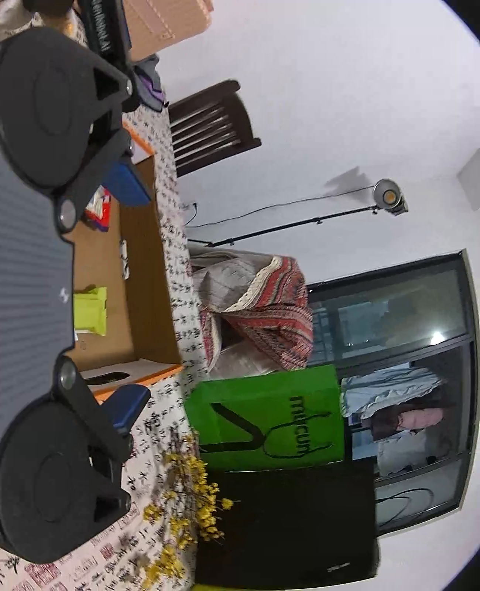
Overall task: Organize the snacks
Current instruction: 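Lower the red-silver wrapper into the box with the left tool while the right tool drops the gold packet in, then move both open tools back to the snack pile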
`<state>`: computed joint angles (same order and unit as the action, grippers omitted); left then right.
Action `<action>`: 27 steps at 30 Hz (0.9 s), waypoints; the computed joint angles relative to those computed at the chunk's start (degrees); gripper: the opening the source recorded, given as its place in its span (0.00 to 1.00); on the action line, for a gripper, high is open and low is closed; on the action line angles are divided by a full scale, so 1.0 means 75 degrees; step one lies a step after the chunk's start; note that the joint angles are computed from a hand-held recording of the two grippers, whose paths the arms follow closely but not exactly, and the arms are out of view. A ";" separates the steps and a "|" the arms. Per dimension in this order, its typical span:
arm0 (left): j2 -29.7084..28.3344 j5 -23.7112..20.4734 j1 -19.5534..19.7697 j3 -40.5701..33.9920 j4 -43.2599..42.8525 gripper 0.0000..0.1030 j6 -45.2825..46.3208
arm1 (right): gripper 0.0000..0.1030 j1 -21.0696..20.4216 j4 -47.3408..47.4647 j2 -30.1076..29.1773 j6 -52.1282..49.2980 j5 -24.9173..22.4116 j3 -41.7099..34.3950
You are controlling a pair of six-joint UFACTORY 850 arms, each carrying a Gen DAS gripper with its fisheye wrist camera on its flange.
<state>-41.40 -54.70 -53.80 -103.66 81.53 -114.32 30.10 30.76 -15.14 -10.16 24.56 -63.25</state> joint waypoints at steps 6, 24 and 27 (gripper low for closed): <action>0.0384 -0.0353 -0.0328 0.0367 -0.0143 1.00 0.0177 | 1.00 0.0167 0.0515 0.0800 -0.0840 -0.0082 0.0665; 0.1883 -0.0204 -0.1301 0.3154 0.0290 1.00 -0.1257 | 1.00 0.0663 0.2106 0.2487 -0.2291 -0.0291 0.2996; 0.2041 -0.0321 -0.1439 0.3592 0.0244 1.00 -0.1430 | 1.00 0.0704 0.2567 0.2543 -0.2705 -0.0320 0.3281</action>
<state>-26.09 -57.11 -64.60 -76.72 83.36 -125.05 35.38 50.01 3.93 -30.44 22.16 -38.64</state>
